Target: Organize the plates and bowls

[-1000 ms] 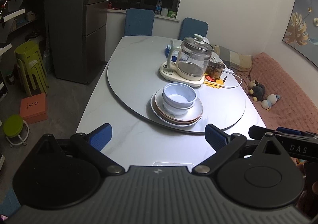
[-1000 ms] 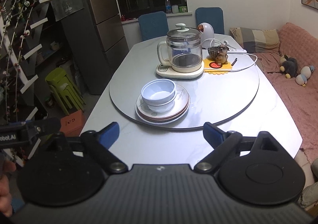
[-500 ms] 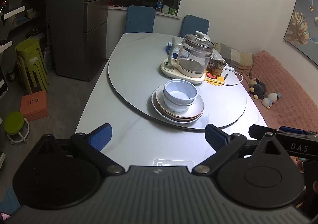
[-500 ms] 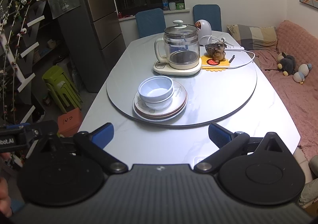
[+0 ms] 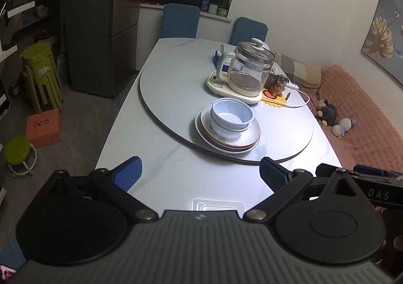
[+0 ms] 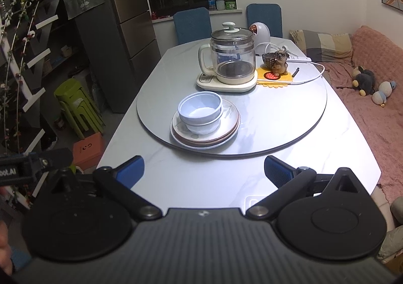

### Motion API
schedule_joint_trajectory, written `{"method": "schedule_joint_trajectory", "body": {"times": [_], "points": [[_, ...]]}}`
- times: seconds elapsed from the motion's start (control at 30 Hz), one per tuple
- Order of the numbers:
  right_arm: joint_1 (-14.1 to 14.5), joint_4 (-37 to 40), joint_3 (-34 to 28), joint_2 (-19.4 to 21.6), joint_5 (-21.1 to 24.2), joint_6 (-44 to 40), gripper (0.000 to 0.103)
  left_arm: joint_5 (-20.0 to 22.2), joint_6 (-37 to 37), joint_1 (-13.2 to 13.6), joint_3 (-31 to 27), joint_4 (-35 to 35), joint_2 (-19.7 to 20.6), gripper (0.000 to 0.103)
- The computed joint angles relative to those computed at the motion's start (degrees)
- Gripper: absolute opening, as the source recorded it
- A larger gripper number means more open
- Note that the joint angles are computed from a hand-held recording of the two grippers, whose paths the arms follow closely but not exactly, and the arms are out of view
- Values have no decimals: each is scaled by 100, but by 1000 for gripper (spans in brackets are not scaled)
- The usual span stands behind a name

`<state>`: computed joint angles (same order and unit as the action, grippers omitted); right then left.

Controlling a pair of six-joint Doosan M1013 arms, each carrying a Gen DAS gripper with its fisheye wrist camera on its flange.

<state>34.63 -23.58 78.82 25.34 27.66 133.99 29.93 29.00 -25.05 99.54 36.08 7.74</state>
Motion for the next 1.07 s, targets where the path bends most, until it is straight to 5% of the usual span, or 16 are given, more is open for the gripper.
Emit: {"method": "schedule_joint_trajectory", "body": {"times": [1.07], "points": [[50, -90, 96, -93, 52, 93, 103, 20, 202, -85, 84, -92, -139, 101]]}}
